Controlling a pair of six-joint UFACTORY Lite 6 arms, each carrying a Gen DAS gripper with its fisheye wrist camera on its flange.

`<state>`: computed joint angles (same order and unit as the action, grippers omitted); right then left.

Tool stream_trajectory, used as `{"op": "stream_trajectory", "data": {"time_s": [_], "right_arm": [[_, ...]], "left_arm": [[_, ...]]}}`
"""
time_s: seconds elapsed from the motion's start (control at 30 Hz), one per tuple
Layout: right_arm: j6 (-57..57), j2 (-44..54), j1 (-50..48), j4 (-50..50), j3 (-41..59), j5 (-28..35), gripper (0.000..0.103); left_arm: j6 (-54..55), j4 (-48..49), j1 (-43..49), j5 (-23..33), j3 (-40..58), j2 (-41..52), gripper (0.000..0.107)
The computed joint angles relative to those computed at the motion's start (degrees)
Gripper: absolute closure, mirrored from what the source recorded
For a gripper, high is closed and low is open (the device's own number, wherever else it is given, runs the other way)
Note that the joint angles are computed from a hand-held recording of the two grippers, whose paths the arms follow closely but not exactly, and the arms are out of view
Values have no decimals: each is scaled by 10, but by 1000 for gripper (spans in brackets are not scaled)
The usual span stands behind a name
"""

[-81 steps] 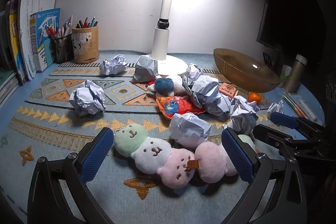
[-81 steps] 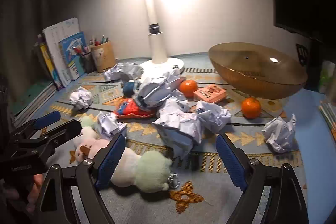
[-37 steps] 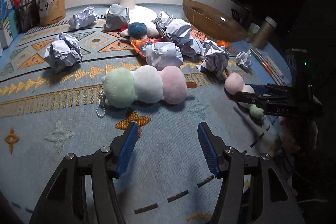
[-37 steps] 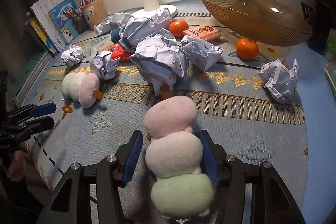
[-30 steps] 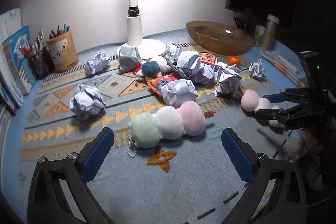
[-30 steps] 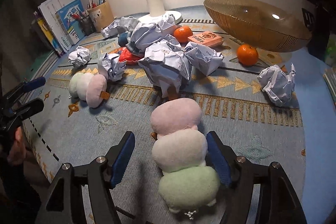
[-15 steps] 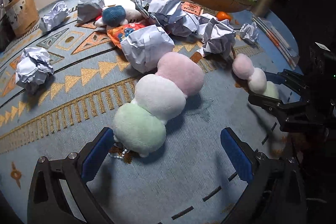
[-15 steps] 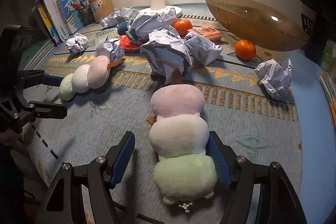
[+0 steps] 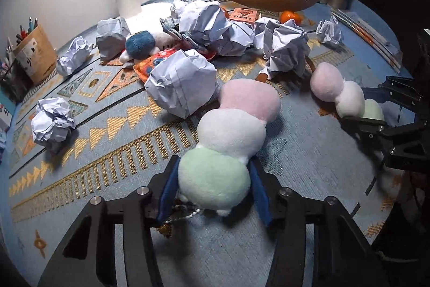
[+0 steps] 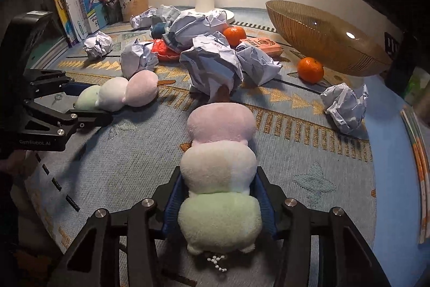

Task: Organize objects
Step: 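Lower both plush caterpillars into the amber glass bowl and open both grippers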

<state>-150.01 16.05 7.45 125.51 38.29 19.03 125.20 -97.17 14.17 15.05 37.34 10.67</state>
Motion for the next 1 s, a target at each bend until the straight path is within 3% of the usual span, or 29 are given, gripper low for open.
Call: {"op": "stream_trajectory", "data": {"time_s": [0.1,0.23,0.33,0.4,0.47,0.57,0.7,0.8,0.9,0.93,1.0], "right_arm": [[64,-8,-21,-70,-2,24,56],[242,-61,-73,-252,-6,84,56],[360,-100,-117,-357,24,137,56],[407,-105,-136,-378,66,154,56],[428,-88,-148,-361,124,147,56],[519,-3,-146,-369,265,93,56],[758,166,-132,-511,501,38,55],[938,292,-129,-661,681,61,55],[1100,401,-128,-800,850,106,48],[1129,434,-127,-829,904,122,35],[1194,492,-125,-895,994,148,25]], "left_arm": [[-10,-9,7,14,-33,-43,64],[-126,79,21,54,-62,-126,64],[-227,136,-3,67,-29,-158,64],[-274,136,-54,42,38,-131,64],[-357,172,-103,5,132,-75,64],[-537,300,-145,5,312,56,64],[-777,492,-195,7,552,246,64],[-957,647,-221,43,728,372,60],[-1075,738,-232,92,891,483,55],[-1090,744,-233,119,949,520,48],[-1120,753,-231,166,1045,579,32]]}}
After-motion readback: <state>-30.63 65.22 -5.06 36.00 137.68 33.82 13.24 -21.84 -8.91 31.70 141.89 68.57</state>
